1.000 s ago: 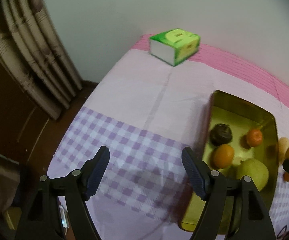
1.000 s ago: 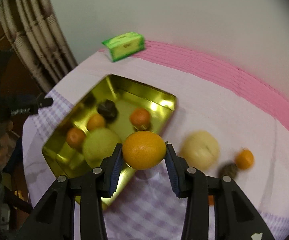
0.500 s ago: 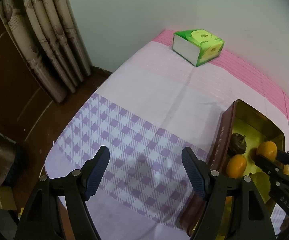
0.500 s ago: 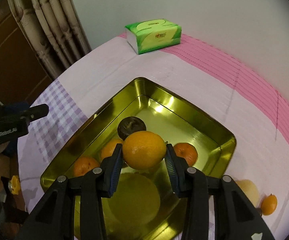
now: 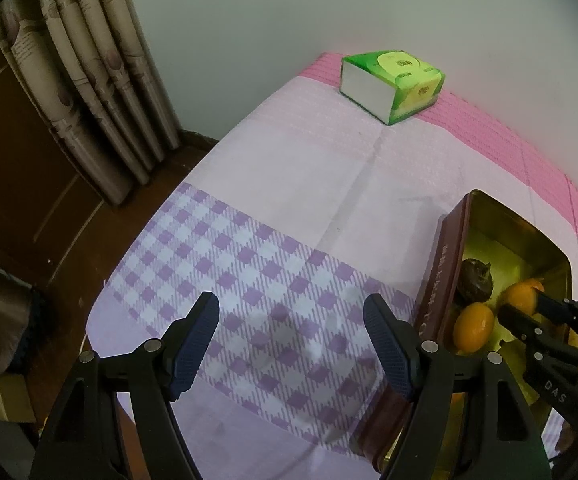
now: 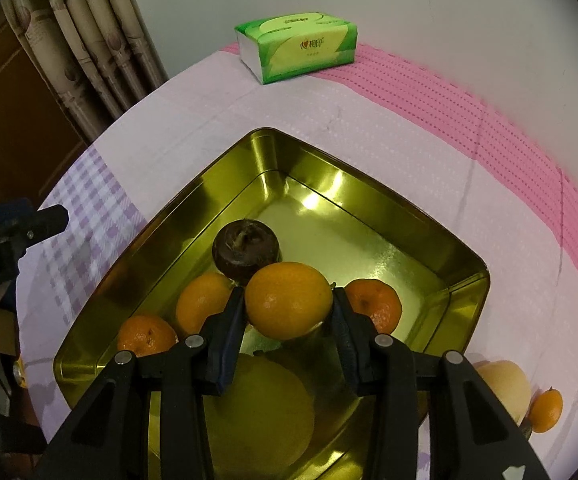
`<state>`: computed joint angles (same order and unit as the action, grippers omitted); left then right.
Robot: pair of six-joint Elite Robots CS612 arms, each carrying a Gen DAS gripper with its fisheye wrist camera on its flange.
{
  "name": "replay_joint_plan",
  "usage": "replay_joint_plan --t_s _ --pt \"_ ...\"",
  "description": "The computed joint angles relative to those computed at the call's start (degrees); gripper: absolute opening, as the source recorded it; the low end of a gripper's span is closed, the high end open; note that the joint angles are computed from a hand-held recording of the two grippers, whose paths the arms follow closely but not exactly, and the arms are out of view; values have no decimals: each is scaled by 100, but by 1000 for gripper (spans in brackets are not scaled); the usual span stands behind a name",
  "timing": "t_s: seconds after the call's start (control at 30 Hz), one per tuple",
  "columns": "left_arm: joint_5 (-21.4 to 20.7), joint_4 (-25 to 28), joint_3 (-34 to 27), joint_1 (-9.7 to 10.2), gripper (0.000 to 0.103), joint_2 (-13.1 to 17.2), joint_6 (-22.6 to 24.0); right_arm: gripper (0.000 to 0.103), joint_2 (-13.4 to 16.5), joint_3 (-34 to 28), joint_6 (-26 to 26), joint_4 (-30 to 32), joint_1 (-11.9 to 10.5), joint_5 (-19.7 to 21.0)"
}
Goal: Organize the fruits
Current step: 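Open the right gripper over the tray and move it back to the fruit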
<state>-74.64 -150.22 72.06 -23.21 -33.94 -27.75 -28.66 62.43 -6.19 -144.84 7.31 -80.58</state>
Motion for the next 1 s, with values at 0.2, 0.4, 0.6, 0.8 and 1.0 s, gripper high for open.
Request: replay_joint_plan --t_s 0.2,0.4,0.6,0.8,1.0 --pt "-4 28 -13 -2 75 6 26 40 -29 64 65 -87 3 -30" --pt "3 46 -21 -14 75 10 85 40 -64 124 86 -133 -8 -21" --pt "11 73 -41 -31 75 17 146 43 -170 289 123 -306 -31 -7" --pt "21 31 -33 -56 75 17 263 46 -346 560 184 -568 -70 54" --pt "2 13 -27 -79 75 17 397 49 -530 864 312 -891 -109 181"
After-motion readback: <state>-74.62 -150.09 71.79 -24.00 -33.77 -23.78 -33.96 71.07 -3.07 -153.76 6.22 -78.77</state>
